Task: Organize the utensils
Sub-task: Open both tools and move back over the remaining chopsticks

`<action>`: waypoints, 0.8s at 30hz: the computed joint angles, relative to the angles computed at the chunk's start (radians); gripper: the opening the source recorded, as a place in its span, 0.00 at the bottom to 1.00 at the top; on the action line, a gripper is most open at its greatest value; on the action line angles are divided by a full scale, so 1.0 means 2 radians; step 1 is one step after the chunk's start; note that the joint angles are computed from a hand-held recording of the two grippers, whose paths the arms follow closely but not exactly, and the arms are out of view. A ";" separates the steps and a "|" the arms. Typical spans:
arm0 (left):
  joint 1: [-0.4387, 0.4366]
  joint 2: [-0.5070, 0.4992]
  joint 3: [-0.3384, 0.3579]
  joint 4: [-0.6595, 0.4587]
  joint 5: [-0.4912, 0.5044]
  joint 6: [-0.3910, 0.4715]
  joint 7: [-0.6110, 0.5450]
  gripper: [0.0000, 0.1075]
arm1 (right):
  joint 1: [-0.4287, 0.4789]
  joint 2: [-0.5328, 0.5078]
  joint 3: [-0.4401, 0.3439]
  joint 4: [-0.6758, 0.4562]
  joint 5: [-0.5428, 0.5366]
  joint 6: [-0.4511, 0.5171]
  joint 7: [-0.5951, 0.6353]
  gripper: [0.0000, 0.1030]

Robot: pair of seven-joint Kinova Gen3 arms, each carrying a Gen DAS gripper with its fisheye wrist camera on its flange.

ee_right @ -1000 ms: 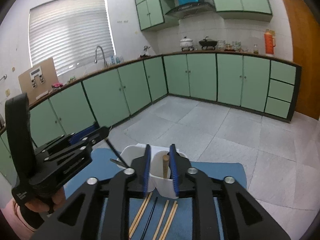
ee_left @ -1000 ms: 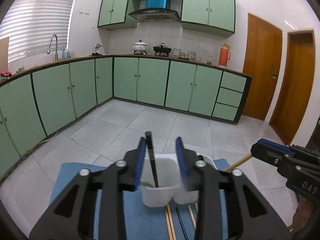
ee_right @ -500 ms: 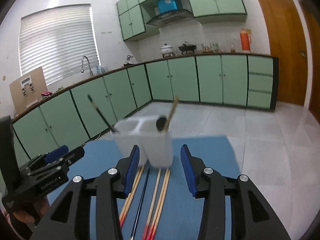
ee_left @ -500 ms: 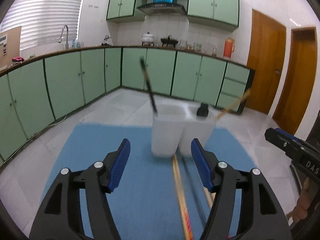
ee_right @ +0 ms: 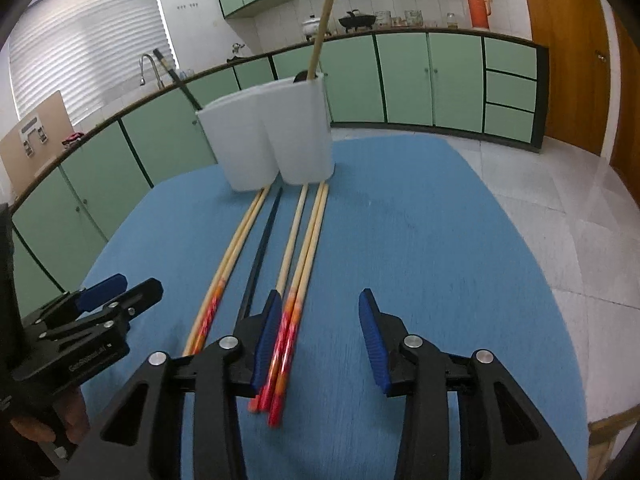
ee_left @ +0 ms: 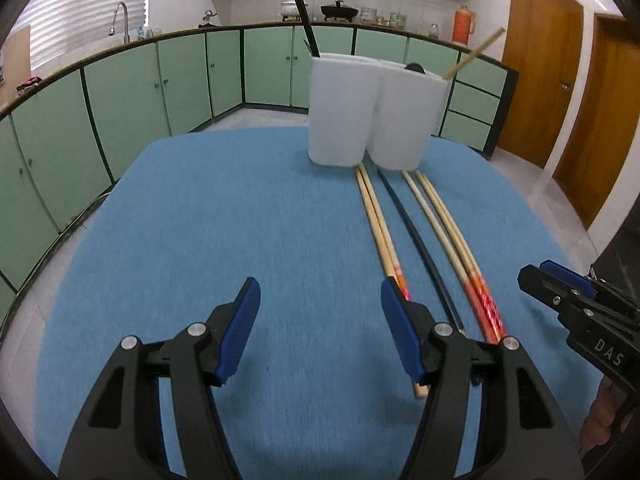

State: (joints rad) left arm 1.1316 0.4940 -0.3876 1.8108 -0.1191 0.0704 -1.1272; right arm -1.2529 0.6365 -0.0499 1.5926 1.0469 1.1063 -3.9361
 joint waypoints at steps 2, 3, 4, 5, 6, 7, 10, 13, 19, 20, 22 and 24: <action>-0.003 -0.002 0.006 0.004 -0.001 0.002 -0.003 0.56 | -0.002 -0.001 -0.003 0.004 -0.004 -0.002 -0.002 0.35; -0.006 -0.003 0.009 0.008 0.000 0.001 -0.002 0.56 | -0.004 -0.001 -0.004 0.007 -0.005 -0.003 -0.008 0.35; -0.006 -0.004 0.011 0.008 0.001 0.003 -0.001 0.56 | -0.006 -0.001 -0.005 0.009 -0.005 -0.007 -0.014 0.35; -0.009 -0.005 0.015 0.011 0.001 0.005 -0.001 0.56 | -0.008 -0.002 -0.006 0.013 -0.004 -0.008 -0.018 0.35; -0.009 -0.006 0.015 0.011 0.002 0.007 0.002 0.56 | -0.010 -0.002 -0.006 0.015 -0.002 -0.011 -0.024 0.35; -0.016 -0.009 0.023 0.015 0.001 0.007 0.002 0.56 | -0.011 -0.002 -0.007 0.017 -0.002 -0.014 -0.026 0.35; -0.021 -0.016 0.033 0.024 -0.002 0.005 0.003 0.56 | -0.013 -0.004 -0.011 0.013 -0.006 -0.007 -0.012 0.31; -0.020 -0.023 0.039 0.028 -0.008 0.009 0.002 0.56 | -0.008 -0.007 -0.018 0.008 -0.017 -0.018 0.014 0.28; -0.037 -0.031 0.067 0.035 -0.017 0.021 0.003 0.56 | -0.013 0.000 -0.019 -0.013 -0.042 -0.024 0.055 0.21; -0.043 -0.030 0.075 0.034 -0.019 0.025 0.003 0.56 | -0.012 0.001 -0.018 -0.016 -0.047 -0.027 0.062 0.20; -0.048 -0.030 0.084 0.034 -0.023 0.028 0.007 0.56 | -0.013 0.004 -0.016 -0.021 -0.057 -0.030 0.075 0.17; -0.053 -0.030 0.091 0.033 -0.027 0.031 0.010 0.56 | -0.015 0.010 -0.011 -0.030 -0.067 -0.024 0.086 0.14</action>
